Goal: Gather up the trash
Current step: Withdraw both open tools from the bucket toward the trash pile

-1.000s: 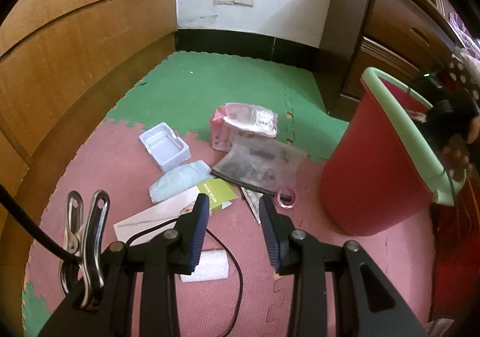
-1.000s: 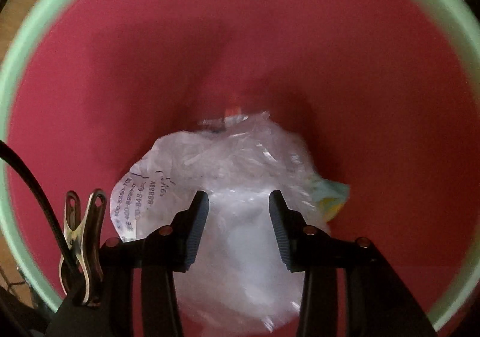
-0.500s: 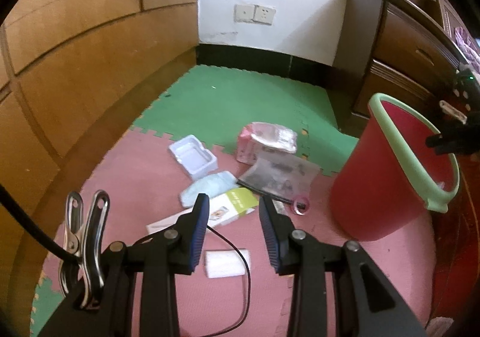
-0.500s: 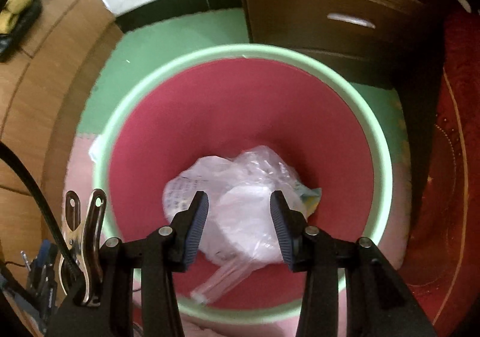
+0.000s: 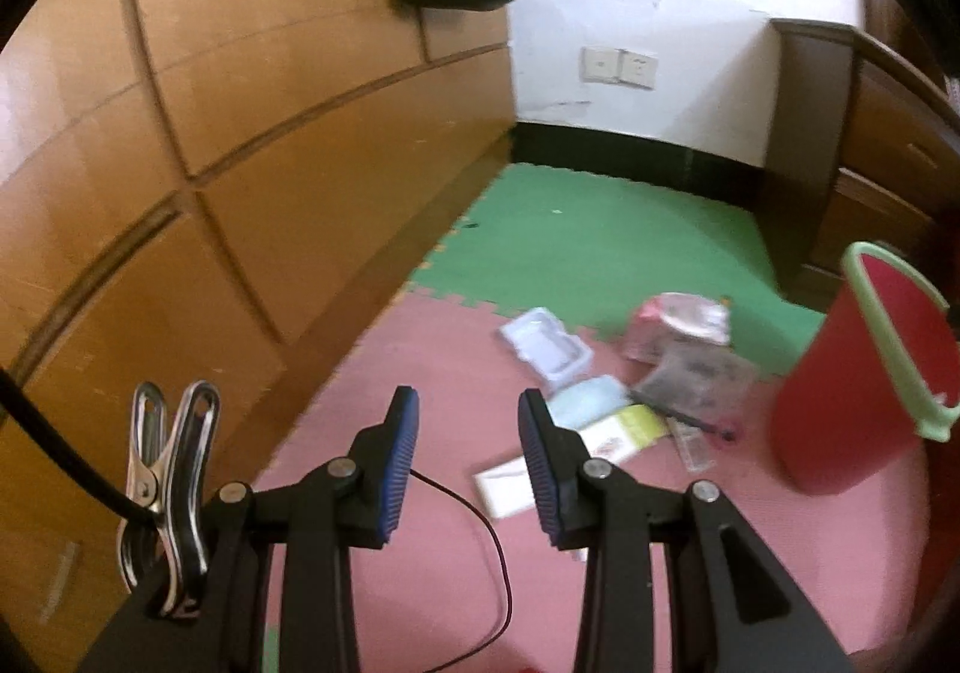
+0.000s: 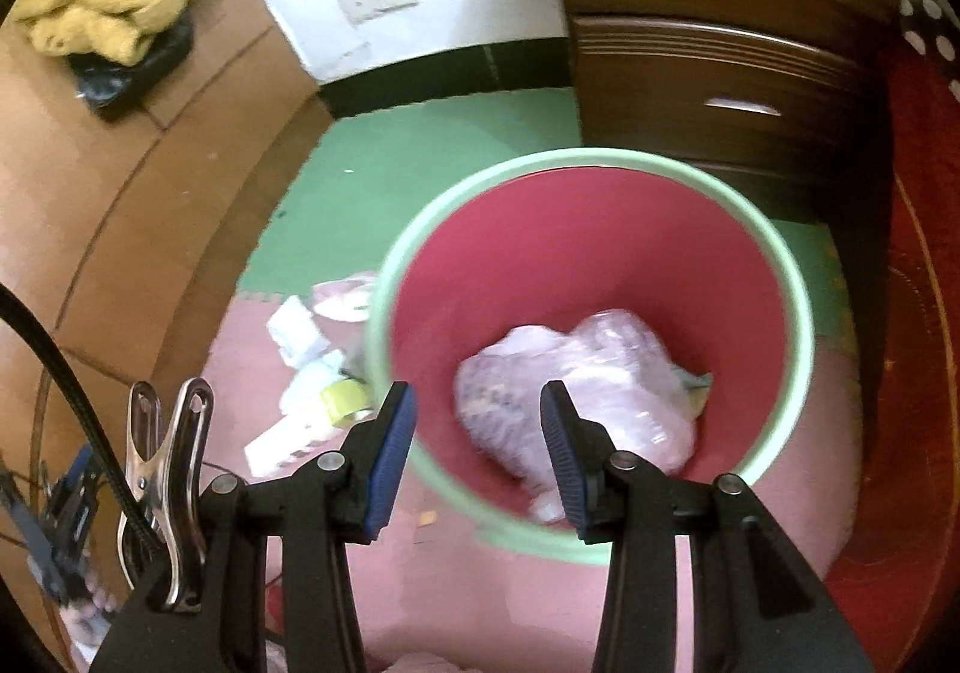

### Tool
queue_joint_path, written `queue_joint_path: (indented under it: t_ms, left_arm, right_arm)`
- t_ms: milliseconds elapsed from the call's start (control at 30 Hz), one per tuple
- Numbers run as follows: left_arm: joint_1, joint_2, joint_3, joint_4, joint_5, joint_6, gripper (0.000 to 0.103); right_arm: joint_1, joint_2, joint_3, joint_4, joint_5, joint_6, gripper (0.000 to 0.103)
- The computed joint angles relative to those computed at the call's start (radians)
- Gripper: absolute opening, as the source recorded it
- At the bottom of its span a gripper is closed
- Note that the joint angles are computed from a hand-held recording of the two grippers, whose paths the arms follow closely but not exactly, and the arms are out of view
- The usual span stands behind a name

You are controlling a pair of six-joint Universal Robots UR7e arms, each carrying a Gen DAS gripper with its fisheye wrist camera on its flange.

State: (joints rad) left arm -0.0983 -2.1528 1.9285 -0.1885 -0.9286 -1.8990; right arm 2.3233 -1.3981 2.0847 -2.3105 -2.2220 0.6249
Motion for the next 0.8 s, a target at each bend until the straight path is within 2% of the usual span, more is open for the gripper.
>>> queue_joint_path:
  t_ms: [133,267,467,800]
  left_arm:
    - [-0.023,-0.019,-0.025,0.078,-0.040,-0.048,0.036]
    - [-0.013,-0.062,-0.015,0.059,-0.067,-0.053,0.036]
    - [0.062,-0.135,0.053,-0.102,-0.070,0.034,0.036]
    - [0.267,-0.187,0.197,-0.457,-0.080,0.240,0.036]
  right_arm:
    - [0.038,0.027,0.019,-0.079,0.023,-0.024,0.044]
    - [0.081,0.065,0.024,-0.132,0.033,-0.038,0.044]
    - [0.134,0.130,0.035,-0.200,0.054,-0.074,0.044]
    - [0.157,0.252,0.093,-0.324,0.047,-0.127,0.044]
